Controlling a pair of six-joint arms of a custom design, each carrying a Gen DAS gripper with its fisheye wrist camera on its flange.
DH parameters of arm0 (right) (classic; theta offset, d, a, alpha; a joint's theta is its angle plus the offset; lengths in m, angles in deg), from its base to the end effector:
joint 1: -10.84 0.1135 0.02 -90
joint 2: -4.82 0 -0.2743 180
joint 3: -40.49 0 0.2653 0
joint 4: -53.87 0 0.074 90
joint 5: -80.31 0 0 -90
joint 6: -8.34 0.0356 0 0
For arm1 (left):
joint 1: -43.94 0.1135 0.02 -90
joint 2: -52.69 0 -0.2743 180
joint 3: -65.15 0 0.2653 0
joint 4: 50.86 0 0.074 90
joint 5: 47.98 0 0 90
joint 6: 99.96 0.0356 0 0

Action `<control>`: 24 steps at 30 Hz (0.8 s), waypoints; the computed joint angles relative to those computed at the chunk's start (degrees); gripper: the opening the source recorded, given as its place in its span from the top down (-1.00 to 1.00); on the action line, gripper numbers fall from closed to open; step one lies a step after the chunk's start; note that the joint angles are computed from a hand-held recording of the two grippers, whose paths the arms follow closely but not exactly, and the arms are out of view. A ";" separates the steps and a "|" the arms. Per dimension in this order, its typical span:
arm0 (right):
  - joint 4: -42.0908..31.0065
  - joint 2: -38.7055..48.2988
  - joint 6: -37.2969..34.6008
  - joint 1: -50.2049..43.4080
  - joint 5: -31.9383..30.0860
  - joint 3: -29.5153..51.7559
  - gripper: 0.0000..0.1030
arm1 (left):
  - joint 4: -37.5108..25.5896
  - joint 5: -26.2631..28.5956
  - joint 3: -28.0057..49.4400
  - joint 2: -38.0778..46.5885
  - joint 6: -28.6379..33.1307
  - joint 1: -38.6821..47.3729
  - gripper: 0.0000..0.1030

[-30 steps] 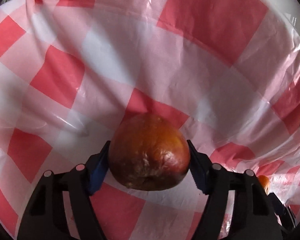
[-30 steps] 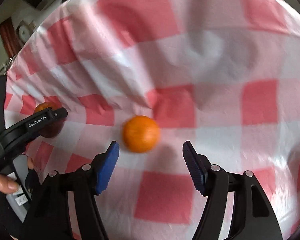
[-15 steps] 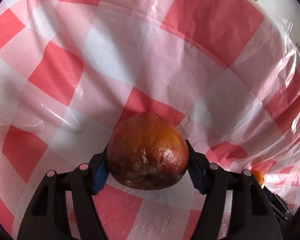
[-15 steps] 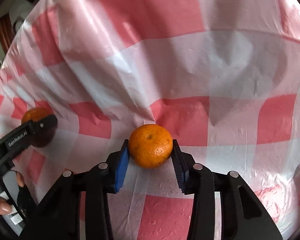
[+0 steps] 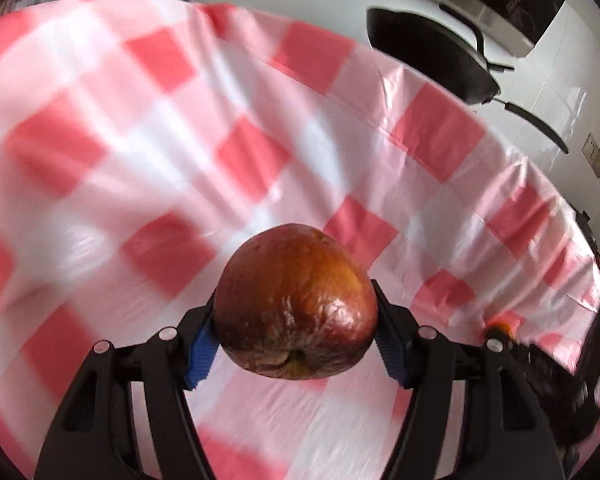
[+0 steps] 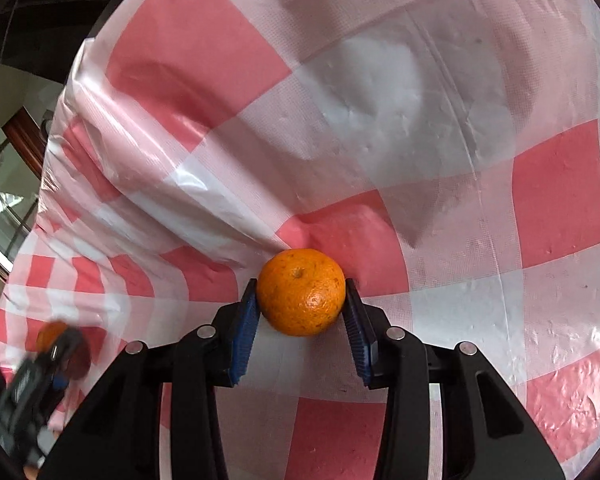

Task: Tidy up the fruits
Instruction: 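Carry the orange and red apple over the white box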

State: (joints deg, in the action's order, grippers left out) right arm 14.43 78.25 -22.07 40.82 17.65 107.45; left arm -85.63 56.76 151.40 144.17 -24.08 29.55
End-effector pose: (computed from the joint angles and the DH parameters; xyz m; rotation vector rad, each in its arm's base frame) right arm 0.2497 0.1252 0.2707 0.7943 2.1324 0.2551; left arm 0.3603 -0.1018 0.2938 0.1440 2.2975 -0.5519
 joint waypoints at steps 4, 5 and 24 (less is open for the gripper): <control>-0.38 -4.28 -0.10 1.08 2.63 -1.92 0.22 | -2.06 3.72 -8.78 -10.82 2.08 4.79 -0.30; -1.18 -5.94 0.61 3.11 5.93 -2.88 0.22 | -2.54 4.78 -10.94 -13.52 3.17 6.26 -0.30; -58.53 49.15 27.89 51.36 24.80 66.74 0.22 | -50.28 41.66 -10.94 -27.07 63.73 63.66 -0.30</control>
State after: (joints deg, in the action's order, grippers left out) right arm -44.09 127.40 5.82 92.18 42.45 174.20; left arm -135.91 98.41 140.46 117.10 39.65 93.21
